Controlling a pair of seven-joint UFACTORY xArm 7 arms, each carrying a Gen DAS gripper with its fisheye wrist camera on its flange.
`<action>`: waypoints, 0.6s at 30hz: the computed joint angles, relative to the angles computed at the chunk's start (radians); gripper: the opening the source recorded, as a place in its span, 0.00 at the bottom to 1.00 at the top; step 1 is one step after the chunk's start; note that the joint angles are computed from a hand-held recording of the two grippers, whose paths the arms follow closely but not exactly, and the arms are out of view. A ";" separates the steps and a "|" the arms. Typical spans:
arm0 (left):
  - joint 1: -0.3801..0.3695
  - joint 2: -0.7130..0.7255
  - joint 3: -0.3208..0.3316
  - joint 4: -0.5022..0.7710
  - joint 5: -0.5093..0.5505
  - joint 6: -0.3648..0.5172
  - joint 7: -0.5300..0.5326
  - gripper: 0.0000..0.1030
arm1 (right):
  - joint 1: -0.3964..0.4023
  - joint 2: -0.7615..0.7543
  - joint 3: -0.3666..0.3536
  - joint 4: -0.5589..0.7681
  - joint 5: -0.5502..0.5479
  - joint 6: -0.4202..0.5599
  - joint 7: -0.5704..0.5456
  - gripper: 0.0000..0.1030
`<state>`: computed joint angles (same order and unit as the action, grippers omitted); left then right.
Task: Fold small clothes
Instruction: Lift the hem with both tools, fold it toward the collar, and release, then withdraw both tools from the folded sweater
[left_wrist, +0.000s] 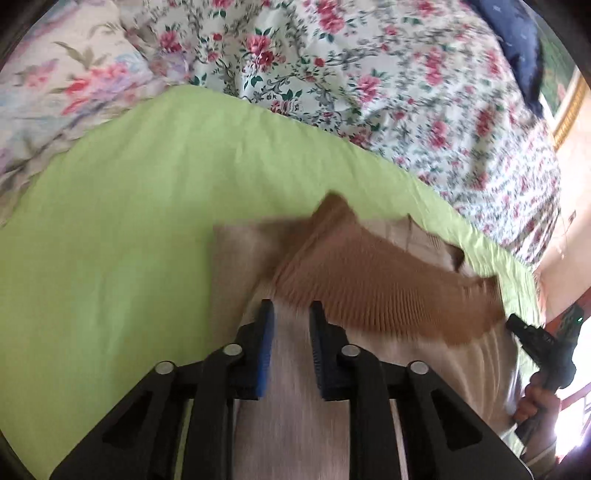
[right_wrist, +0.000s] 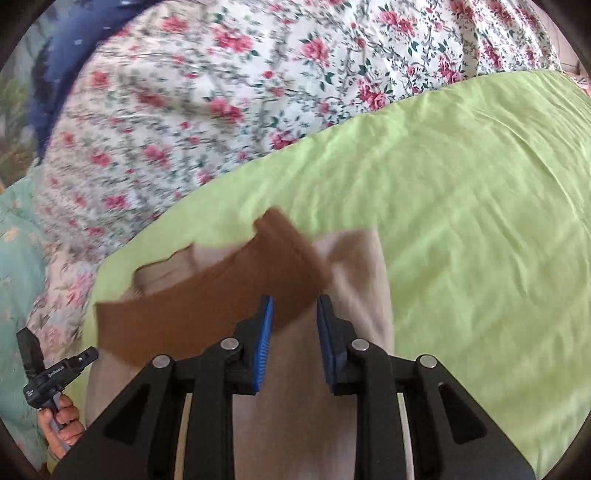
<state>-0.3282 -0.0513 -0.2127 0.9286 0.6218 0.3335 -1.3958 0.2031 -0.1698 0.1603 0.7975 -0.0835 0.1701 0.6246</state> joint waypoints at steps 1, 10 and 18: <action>-0.007 -0.038 -0.009 -0.035 0.008 -0.002 -0.026 0.32 | 0.023 -0.035 -0.010 -0.033 0.032 -0.005 -0.020 0.27; -0.030 -0.313 -0.246 -0.237 -0.075 0.020 -0.266 0.50 | 0.189 -0.349 0.023 -0.305 0.184 0.021 -0.011 0.35; -0.037 -0.309 -0.386 -0.258 -0.110 0.010 -0.396 0.66 | 0.282 -0.488 0.080 -0.403 0.215 0.066 0.083 0.40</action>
<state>-0.3657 -0.3601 -0.5983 0.6704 0.5120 0.3438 -1.7917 0.4848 -0.6581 0.2399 0.3941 0.1312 0.2363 0.7078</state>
